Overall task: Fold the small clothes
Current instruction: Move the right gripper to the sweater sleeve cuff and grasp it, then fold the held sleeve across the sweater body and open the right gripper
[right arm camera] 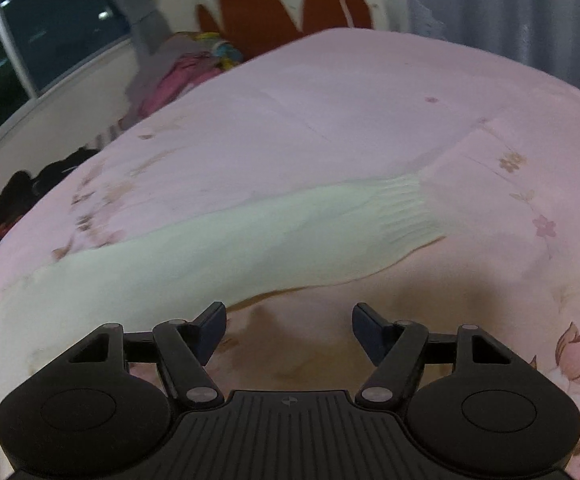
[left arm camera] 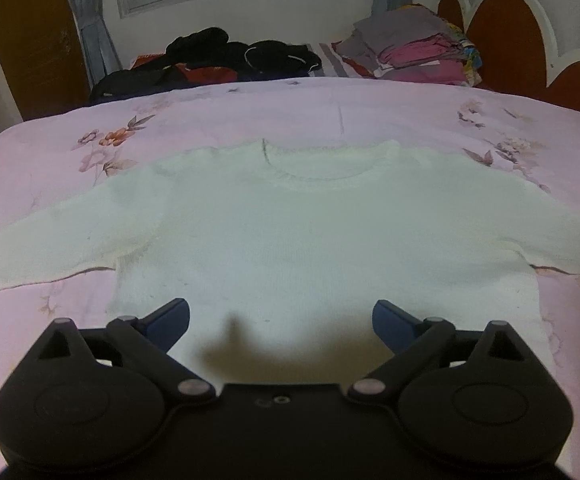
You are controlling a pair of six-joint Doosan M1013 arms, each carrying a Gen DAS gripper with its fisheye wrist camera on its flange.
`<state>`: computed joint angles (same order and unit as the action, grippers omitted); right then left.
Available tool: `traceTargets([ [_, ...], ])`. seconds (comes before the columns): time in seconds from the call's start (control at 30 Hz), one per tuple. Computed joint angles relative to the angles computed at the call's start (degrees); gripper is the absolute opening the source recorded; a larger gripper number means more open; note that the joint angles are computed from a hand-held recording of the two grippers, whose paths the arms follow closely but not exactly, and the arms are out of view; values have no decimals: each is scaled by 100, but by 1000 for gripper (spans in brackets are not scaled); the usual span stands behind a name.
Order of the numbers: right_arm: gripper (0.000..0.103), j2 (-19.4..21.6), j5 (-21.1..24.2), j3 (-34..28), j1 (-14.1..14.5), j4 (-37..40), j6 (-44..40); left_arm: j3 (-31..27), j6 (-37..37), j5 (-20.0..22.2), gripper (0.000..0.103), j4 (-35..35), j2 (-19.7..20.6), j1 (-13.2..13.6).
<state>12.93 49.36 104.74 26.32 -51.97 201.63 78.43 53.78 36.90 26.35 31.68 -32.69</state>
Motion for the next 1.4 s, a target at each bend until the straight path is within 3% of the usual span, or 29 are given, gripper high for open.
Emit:
traceTargets([
  [0.27, 58, -67, -101, 155, -203, -215, 558, -147, -25, 178, 94, 70, 120, 48],
  [0.43, 20, -49, -65, 177, -260, -418, 770, -272, 64, 227, 87, -29, 217, 91],
  [0.57, 8, -56, 33, 173, -200, -636, 839, -487, 125, 361, 83, -179, 363, 149],
  [0.83, 6, -5, 35, -62, 5, -1293, 956, -654, 122, 368, 80, -390, 452, 254],
  [1.13, 6, 597, -688, -1190, 431, -1981, 126, -446, 152, 39, 80, -534, 276, 459],
  [1.3, 6, 1263, -1307, -2114, 644, -1536, -802, -330, 307, -113, 80, -799, 191, 653],
  [1.4, 6, 1631, -1785, -2599, 709, -650, -1718, -289, 434, -181, 80, -935, 164, 762],
])
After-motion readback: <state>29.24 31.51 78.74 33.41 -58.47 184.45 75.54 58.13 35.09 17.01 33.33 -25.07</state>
